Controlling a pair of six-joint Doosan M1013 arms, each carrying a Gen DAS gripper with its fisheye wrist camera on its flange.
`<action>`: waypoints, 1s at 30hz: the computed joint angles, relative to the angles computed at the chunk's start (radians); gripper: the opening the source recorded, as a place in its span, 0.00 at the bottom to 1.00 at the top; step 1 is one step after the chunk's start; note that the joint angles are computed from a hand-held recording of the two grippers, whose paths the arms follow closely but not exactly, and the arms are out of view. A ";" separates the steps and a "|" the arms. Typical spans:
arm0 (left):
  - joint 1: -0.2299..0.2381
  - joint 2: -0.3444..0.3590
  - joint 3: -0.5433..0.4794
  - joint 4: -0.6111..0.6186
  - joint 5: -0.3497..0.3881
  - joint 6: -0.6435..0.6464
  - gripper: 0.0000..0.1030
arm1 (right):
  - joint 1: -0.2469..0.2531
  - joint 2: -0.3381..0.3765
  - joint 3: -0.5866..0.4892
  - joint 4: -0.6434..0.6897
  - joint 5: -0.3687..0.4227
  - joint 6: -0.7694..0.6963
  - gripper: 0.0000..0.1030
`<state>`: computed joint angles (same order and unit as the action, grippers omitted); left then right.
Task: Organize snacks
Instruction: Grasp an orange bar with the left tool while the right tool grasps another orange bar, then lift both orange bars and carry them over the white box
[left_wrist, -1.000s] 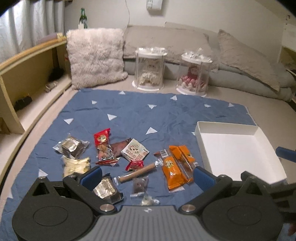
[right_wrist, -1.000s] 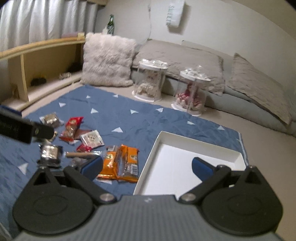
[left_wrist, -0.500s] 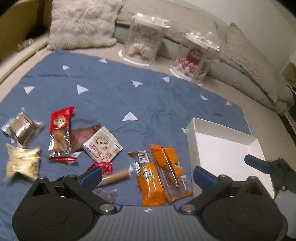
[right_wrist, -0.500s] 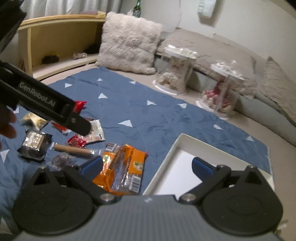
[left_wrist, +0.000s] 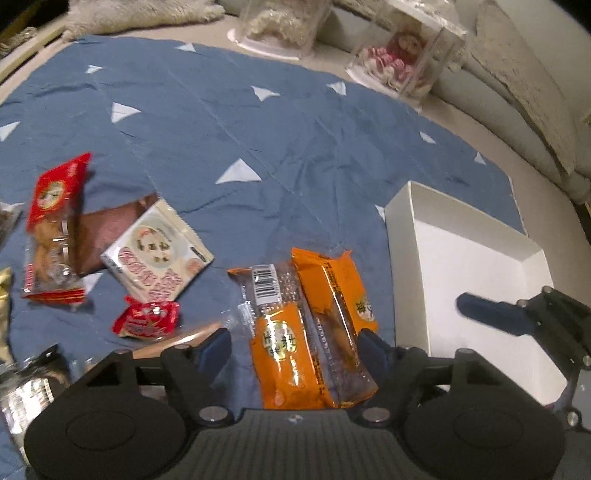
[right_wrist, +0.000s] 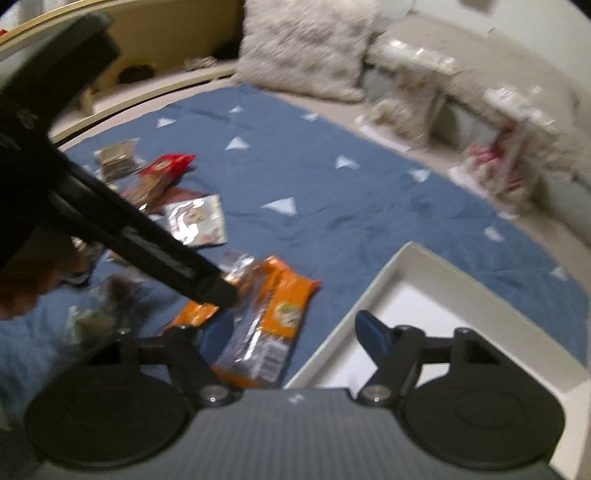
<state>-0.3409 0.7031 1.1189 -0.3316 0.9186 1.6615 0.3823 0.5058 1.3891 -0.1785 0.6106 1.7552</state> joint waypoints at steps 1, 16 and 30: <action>-0.001 0.007 -0.007 0.002 0.006 0.002 0.69 | -0.005 0.005 -0.010 0.052 0.015 -0.055 0.70; 0.003 0.067 -0.072 0.022 0.088 0.021 0.44 | -0.019 0.111 -0.161 0.172 0.226 -0.223 0.54; 0.032 0.050 -0.054 0.014 0.080 0.079 0.35 | 0.005 0.200 -0.270 0.070 0.350 -0.042 0.45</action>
<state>-0.3091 0.7526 1.0650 -0.3178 0.9985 1.7400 0.3874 0.7061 1.1192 -0.1088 0.9610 1.7128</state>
